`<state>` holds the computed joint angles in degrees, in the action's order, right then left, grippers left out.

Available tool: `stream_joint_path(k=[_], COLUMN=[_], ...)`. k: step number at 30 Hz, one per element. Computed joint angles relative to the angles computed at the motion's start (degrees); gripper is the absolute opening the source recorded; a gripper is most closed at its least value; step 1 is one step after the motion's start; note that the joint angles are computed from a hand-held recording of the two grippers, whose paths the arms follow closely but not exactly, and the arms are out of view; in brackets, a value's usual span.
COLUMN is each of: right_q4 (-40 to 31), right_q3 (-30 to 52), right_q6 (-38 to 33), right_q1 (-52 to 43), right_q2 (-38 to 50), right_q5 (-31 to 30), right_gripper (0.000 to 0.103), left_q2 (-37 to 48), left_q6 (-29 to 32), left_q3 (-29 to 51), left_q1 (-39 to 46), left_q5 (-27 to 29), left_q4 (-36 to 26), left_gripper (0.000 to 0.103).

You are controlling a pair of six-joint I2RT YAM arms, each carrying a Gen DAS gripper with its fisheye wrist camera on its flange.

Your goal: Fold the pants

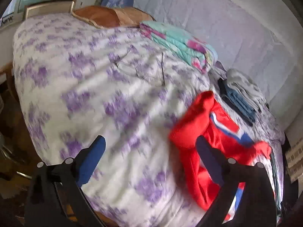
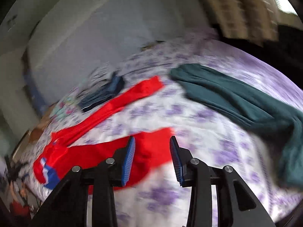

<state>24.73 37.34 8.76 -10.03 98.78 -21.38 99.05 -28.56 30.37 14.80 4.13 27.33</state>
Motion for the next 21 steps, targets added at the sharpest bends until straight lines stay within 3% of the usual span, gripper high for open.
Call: stream_joint_path(k=[3, 5, 6, 7, 9, 10, 14, 18, 21], right_q4=[-2.79, -5.64, -8.27, -11.07, -15.15, -12.39, -15.79, -16.57, -16.80], right_q3=[5.10, 8.57, 10.87, 12.61, 16.20, 14.36, 14.20, 16.07, 19.36], right_q6=[-2.79, -4.99, -6.30, -7.25, -9.10, -10.12, -11.31, -6.74, -2.72], right_q1=[5.97, 8.84, 10.00, 10.83, 11.20, 11.33, 11.47, 9.61, 8.62], right_q2=[3.63, 6.85, 9.07, 10.78, 16.04, 15.31, 12.38, 12.09, 14.98], right_q5=[1.81, 3.50, 4.85, 6.55, 8.05, 8.17, 9.10, 3.87, -0.05], right_gripper=[0.041, 0.056, 0.071, 0.075, 0.076, 0.077, 0.077, 0.077, 0.077], left_q2=[-0.77, -0.50, 0.34, 1.57, 4.46, 7.39, 18.83, 29.76, 37.08], left_q6=[0.74, 2.73, 4.34, 5.44, 7.82, 9.08, 12.24, 11.01, 9.44], left_q3=[4.32, 7.82, 10.31, 12.67, 17.60, 22.10, 40.32, 57.26, 68.15], left_q1=[-0.61, -3.98, -6.27, -8.39, -11.33, -12.90, -13.59, -10.36, -8.26], left_q5=[4.02, 2.29, 1.32, 0.75, 1.11, 0.79, -0.78, 0.68, 6.05], left_q4=[-3.81, -6.47, -8.09, -9.46, -12.25, -14.74, -25.33, -35.57, -42.67], left_gripper=[0.093, 0.093, 0.093, 0.093, 0.093, 0.093, 0.093, 0.093, 0.093])
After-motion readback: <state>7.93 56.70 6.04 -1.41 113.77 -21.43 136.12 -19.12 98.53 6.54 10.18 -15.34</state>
